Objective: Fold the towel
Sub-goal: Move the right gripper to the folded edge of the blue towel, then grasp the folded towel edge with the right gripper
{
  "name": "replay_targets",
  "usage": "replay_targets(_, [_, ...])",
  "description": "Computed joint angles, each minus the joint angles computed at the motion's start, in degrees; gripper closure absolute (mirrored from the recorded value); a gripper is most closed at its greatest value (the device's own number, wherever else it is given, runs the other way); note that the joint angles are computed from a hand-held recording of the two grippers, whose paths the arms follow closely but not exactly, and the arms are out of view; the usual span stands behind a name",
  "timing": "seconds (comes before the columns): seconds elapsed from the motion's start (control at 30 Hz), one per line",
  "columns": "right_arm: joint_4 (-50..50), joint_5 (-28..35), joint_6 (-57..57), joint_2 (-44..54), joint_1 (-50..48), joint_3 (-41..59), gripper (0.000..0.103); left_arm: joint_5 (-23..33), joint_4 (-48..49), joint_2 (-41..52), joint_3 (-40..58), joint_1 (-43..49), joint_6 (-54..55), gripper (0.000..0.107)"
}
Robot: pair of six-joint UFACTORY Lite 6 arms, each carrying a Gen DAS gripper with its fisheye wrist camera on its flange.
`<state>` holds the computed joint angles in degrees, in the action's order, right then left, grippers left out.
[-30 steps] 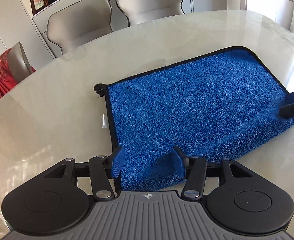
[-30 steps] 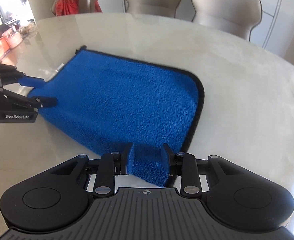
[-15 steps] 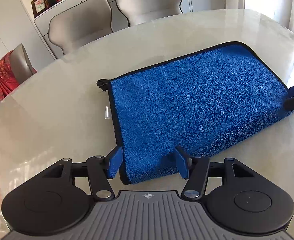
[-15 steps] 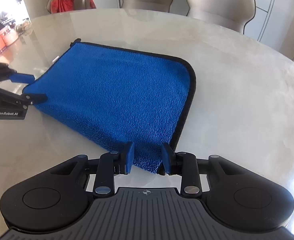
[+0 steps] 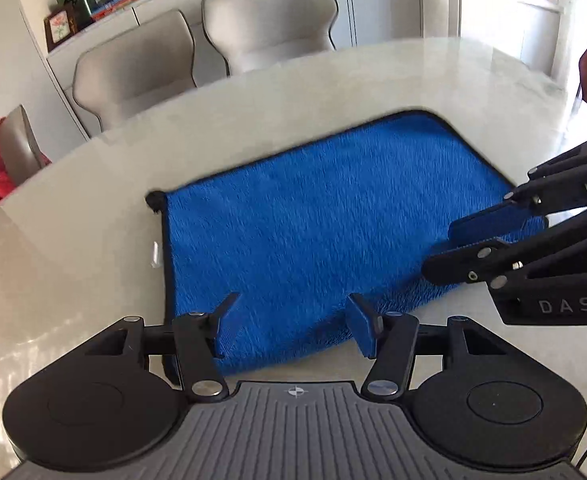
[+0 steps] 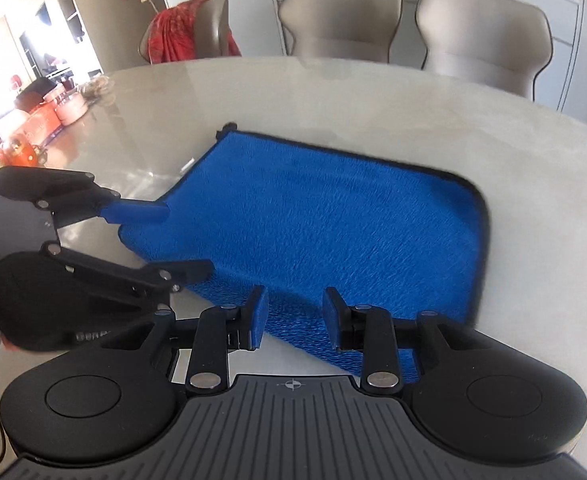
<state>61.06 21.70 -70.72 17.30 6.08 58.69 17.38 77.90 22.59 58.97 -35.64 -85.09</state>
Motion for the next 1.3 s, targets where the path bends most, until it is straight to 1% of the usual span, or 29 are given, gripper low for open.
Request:
replay_targets(0.03, [-1.7, -0.2, 1.2, 0.5, 0.0, 0.0, 0.072, -0.5, 1.0, -0.6, -0.9, 0.3, -1.1, 0.046])
replay_targets(0.07, [-1.4, -0.3, -0.1, -0.4, -0.2, -1.0, 0.072, -1.1, -0.4, -0.8, -1.2, 0.7, 0.1, 0.046])
replay_targets(0.17, [-6.0, -0.9, 1.6, -2.0, -0.7, -2.4, 0.072, -1.7, -0.5, -1.8, -2.2, 1.4, 0.2, 0.046])
replay_targets(0.23, [-7.9, -0.4, 2.8, -2.8, -1.5, -2.6, 0.072, -0.9, 6.1, -3.4, -3.4, 0.7, -6.3, 0.046])
replay_targets(0.3, [-8.5, 0.8, 3.9, -3.4, -2.3, -2.3, 0.072, -0.4, 10.3, -4.2, -3.9, -0.1, -10.0, 0.046])
replay_targets(0.33, [-6.7, 0.8, 2.7, -4.1, -2.6, -2.6, 0.072, -0.1, 10.9, -4.5, -3.8, -0.4, -10.2, 0.046])
replay_targets(0.37, [-6.5, 0.7, 2.9, -4.6, -2.7, -2.5, 0.072, 0.0, 9.1, -3.8, -3.2, -0.5, -8.0, 0.046])
replay_targets(0.47, [-15.3, -0.8, 10.8, -3.2, -2.0, -1.5, 0.072, 1.2, 1.2, -0.3, -1.1, -0.4, 0.5, 0.044])
replay_targets(0.5, [-17.3, -1.3, 12.5, -2.8, -1.9, -1.3, 0.072, 0.5, 1.4, -0.5, -1.6, 0.1, 0.0, 0.044])
replay_targets(0.57, [-15.6, -1.5, 10.4, -2.9, -2.6, -2.2, 0.072, -0.1, 1.8, -2.1, -3.3, 0.7, -1.1, 0.044])
replay_targets(0.6, [-15.2, -0.5, 10.6, -3.4, -3.5, -2.3, 0.071, -0.4, 2.9, -2.9, -4.3, 1.0, -2.4, 0.044])
replay_targets(0.63, [-15.9, 0.2, 12.2, -4.0, -4.3, -2.2, 0.071, -0.1, 6.3, -4.2, -5.6, 0.9, -5.8, 0.044])
replay_targets(0.67, [-15.5, 0.4, 12.4, -4.6, -4.8, -2.5, 0.068, -0.1, 9.0, -5.1, -6.6, 1.1, -8.2, 0.044])
replay_targets(0.7, [-14.5, 0.3, 12.1, -5.4, -5.7, -2.8, 0.061, 0.0, 11.4, -6.0, -7.5, 1.3, -10.4, 0.044])
replay_targets(0.73, [-13.5, 0.2, 11.9, -6.3, -6.6, -3.1, 0.057, 0.1, 12.2, -6.4, -7.9, 1.5, -11.3, 0.044])
replay_targets(0.77, [-11.7, -0.1, 11.8, -6.9, -7.8, -3.4, 0.048, 0.1, 12.0, -6.3, -7.9, 1.7, -11.1, 0.044])
replay_targets(0.8, [-8.3, 0.3, 11.1, -7.1, -9.9, -3.3, 0.042, 0.2, 11.6, -6.1, -7.7, 2.0, -10.8, 0.044])
replay_targets(0.83, [-5.6, 1.2, 9.4, -7.0, -11.6, -3.6, 0.042, 0.4, 11.1, -5.4, -7.3, 2.2, -10.4, 0.044])
replay_targets(0.87, [-0.5, 4.1, 8.2, -5.4, -15.0, -2.7, 0.042, 0.2, 10.8, -4.9, -7.0, 2.5, -10.0, 0.044])
replay_targets(0.93, [4.2, 7.7, 7.7, -2.8, -18.5, -1.7, 0.042, 0.2, 9.7, -4.3, -6.6, 2.6, -8.9, 0.044])
replay_targets(1.0, [9.4, 14.0, 8.9, 1.5, -23.4, -0.2, 0.042, 0.4, 9.5, -3.7, -6.3, 2.4, -8.4, 0.044])
replay_targets(1.07, [13.4, 18.9, 8.7, 4.5, -27.0, 0.0, 0.042, 0.3, 8.8, -3.5, -6.1, 2.4, -7.3, 0.044])
replay_targets(1.17, [14.4, 22.3, 10.6, 6.6, -29.2, 0.0, 0.043, 0.4, 8.6, -3.3, -6.0, 2.3, -6.8, 0.044])
replay_targets(1.23, [14.8, 23.8, 11.6, 7.8, -30.0, 0.1, 0.048, 0.0, 9.0, -3.0, -5.8, 2.6, -7.1, 0.044])
replay_targets(1.3, [15.3, 26.3, 12.2, 9.2, -31.3, -0.4, 0.050, -0.1, 10.0, -2.9, -5.9, 2.8, -8.2, 0.043])
